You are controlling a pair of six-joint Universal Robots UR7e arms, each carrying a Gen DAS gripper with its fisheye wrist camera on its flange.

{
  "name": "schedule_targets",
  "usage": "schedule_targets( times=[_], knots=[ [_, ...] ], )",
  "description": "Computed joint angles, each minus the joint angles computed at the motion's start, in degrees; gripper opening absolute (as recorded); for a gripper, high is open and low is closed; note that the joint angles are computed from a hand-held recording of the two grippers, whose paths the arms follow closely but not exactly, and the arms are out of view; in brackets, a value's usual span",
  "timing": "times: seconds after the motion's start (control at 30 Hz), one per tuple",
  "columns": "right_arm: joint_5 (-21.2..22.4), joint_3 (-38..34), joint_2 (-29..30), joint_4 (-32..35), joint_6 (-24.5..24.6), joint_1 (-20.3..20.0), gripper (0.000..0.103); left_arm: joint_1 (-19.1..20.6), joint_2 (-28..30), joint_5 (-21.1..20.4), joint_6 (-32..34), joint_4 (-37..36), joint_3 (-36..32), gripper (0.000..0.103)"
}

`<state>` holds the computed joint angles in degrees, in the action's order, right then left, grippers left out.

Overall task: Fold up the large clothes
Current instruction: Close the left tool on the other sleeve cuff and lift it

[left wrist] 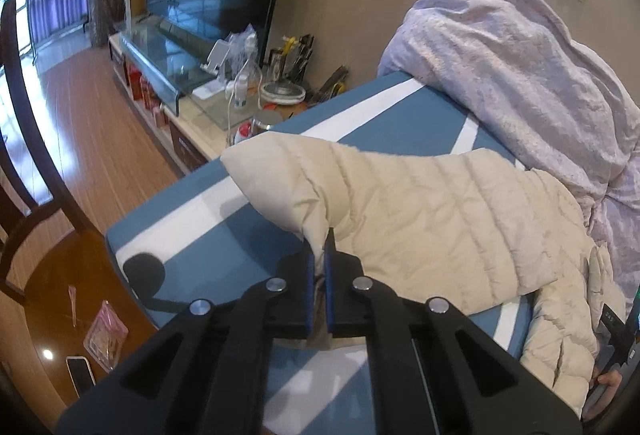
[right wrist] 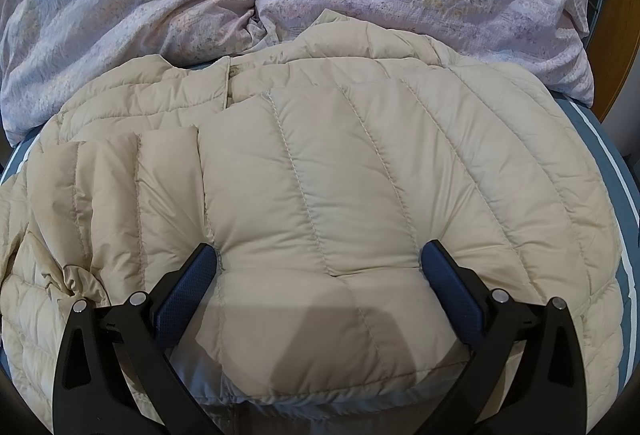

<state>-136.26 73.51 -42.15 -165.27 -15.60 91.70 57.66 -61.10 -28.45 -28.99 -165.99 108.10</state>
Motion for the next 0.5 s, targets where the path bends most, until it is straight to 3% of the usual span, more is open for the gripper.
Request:
schedule_targets(
  times=[0.3, 0.5],
  knots=[
    [0.6, -0.6, 0.2, 0.5, 0.5, 0.1, 0.102, -3.4, 4.4, 0.7, 7.1, -1.5, -6.0, 0.004],
    [1.4, 0.0, 0.0, -0.3, 0.5, 0.0, 0.102, -5.2, 9.4, -4.0, 12.5, -2.3, -12.7, 0.004]
  ],
)
